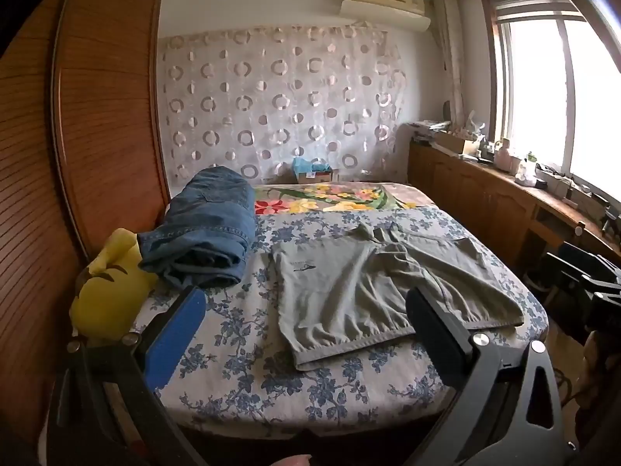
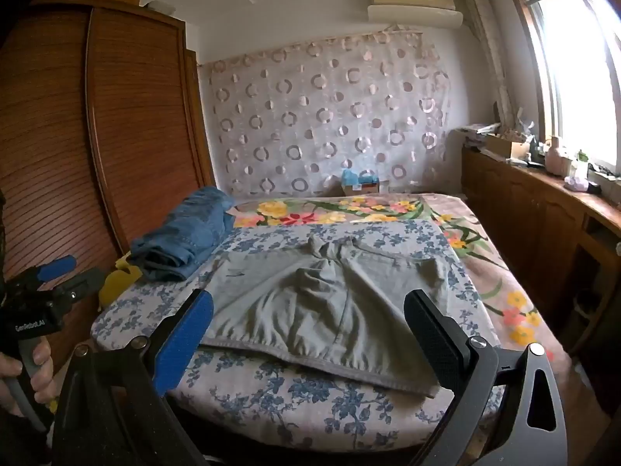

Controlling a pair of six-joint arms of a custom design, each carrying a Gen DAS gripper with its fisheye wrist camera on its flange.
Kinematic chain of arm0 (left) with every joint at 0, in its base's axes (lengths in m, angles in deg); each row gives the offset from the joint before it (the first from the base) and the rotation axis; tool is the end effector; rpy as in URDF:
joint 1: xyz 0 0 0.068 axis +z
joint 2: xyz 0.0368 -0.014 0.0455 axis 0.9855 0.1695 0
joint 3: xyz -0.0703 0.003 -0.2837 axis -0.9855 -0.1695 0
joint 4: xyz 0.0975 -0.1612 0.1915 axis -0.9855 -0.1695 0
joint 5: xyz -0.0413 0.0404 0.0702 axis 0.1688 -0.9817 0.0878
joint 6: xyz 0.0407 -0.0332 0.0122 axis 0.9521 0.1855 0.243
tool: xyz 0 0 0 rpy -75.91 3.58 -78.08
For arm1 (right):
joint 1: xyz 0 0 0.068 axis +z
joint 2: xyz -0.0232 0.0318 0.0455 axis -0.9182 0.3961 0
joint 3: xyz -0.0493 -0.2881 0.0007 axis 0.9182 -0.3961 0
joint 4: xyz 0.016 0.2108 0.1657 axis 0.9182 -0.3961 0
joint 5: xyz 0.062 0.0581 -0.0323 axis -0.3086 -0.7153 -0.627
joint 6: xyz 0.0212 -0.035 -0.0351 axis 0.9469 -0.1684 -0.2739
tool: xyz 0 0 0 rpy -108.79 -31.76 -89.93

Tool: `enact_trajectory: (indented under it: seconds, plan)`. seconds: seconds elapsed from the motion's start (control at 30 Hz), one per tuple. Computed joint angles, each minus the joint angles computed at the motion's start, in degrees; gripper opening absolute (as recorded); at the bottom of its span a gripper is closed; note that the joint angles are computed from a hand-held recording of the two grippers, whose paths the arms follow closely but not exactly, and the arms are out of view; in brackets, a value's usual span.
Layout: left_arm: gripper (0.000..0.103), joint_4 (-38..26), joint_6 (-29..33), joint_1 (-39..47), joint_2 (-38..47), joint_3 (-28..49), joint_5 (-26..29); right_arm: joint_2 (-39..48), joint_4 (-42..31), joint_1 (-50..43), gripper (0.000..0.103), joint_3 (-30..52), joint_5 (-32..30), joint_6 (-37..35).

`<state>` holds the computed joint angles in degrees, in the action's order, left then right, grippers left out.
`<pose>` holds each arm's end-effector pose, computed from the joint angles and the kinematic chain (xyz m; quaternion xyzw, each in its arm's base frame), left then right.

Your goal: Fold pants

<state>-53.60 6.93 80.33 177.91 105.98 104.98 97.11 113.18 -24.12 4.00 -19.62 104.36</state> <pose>0.3516 -0.0167 0.2368 0.2384 0.8154 -0.1495 0.5059 0.2346 0.1783 0.1366 0.1229 0.8072 -0.0293 0.5766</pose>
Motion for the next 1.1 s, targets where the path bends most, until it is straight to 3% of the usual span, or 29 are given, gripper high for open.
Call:
enact_trajectory:
  seconds: [0.3,0.47,1.1]
  plan:
    - [0.103,0.3,0.0,0.0,0.1,-0.1,0.0,0.5,-0.6,-0.1,0.099,0.6,-0.6,0.0]
    - [0.103,0.2,0.0,0.0,0.0,-0.1,-0.1,0.0,3.1,-1.1,0.099,-1.9,-1.2,-1.1]
    - [0.103,1.4,-0.1,-0.5,-0.9,-1.7,-0.8,-0.4,0.0,0.8,0.099,-0.3,0.9,-0.6]
